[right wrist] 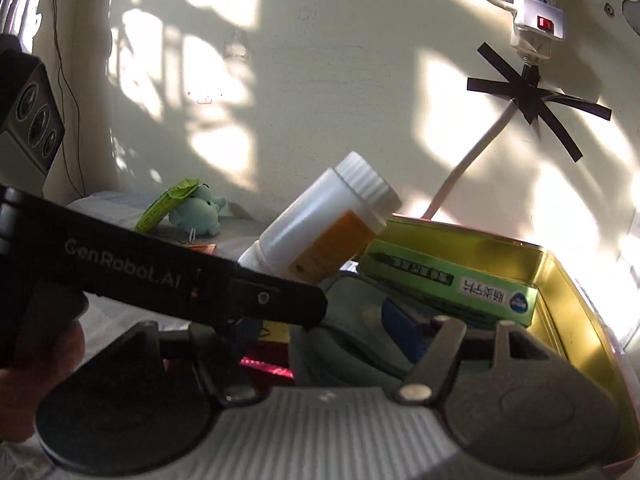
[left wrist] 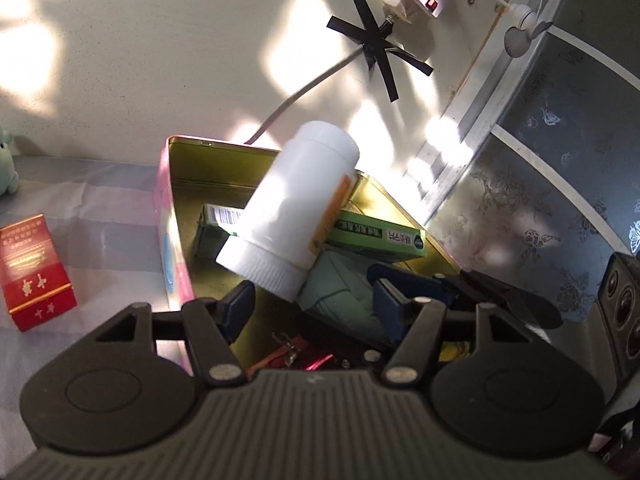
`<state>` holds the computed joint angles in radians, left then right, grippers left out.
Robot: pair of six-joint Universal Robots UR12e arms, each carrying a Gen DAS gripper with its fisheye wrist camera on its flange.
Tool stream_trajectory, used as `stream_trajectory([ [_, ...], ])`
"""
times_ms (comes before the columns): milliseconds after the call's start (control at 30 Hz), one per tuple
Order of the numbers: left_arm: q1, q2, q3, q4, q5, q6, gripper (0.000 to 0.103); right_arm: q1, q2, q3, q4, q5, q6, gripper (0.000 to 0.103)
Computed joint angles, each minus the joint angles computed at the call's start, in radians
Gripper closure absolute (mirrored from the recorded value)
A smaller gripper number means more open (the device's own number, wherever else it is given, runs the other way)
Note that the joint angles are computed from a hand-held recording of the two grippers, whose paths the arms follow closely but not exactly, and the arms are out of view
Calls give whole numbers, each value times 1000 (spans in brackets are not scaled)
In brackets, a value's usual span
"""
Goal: Organize objects
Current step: 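Place the white pill bottle upright in the tin and release it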
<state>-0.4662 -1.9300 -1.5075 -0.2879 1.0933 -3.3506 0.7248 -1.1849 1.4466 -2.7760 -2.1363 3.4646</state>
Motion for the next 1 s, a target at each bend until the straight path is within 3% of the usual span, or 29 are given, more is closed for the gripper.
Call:
stream_trajectory([
  [133,-25,-37,63,-42,54,55,36,-29,1,-2,49,6,47,28],
  [333,-22,-25,54,-12,37,10,36,-32,14,-18,52,-57,97,23],
  [433,-8,9,4,58,15,1,34,-18,7,7,-46,-26,88,24],
  [567,24,67,-80,156,13,-48,33,31,25,8,-200,-108,13,25],
  [733,59,150,-207,217,168,-60,28,69,42,-4,-284,-77,-2,25],
  [933,62,198,-294,163,499,13,27,99,89,-60,-287,26,-16,25],
  [1000,71,202,-309,148,569,24,27,105,110,-89,-263,49,-27,26],
])
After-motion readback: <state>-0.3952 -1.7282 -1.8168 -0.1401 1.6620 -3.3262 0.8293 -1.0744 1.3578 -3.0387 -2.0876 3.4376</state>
